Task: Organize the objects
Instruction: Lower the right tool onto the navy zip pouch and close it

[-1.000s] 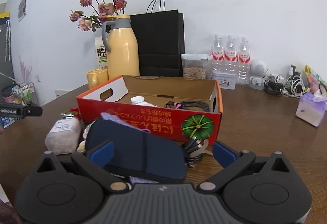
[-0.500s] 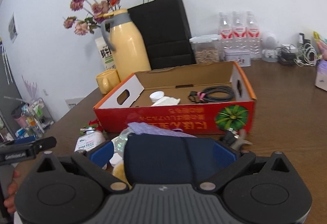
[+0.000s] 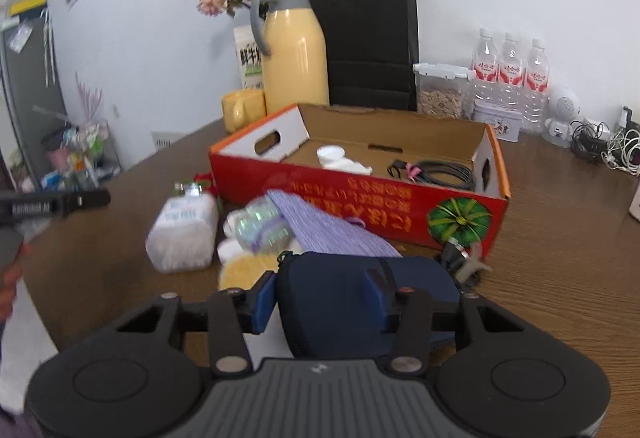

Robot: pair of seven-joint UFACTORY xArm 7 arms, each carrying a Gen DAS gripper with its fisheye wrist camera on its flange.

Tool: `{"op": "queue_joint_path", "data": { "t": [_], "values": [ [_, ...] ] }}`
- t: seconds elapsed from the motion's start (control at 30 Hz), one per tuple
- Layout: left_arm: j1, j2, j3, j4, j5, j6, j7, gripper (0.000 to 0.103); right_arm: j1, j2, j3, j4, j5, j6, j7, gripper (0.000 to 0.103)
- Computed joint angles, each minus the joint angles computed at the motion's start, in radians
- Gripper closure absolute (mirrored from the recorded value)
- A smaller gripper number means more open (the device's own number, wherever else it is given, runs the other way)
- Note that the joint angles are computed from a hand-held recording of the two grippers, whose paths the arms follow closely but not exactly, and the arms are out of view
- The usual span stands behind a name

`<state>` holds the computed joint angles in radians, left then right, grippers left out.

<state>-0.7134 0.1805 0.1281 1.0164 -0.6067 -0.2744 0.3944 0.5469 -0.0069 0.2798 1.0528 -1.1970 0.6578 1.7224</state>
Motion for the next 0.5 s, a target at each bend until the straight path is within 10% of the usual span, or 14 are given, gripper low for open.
{"op": "queue_joint_path", "data": {
  "t": [0.3,0.5],
  "values": [
    [-0.050,0.000,0.027,-0.002,-0.035,0.008,0.034,0.000,-0.028,-0.093,0.034,-0.122,0.092,-0.014,-0.031,0.054],
    [-0.039,-0.011,0.009,-0.016,-0.036,0.002,0.039,0.000,-0.032,-0.108,0.078,-0.113,0.022,0.114,0.116,0.012]
  ]
}}
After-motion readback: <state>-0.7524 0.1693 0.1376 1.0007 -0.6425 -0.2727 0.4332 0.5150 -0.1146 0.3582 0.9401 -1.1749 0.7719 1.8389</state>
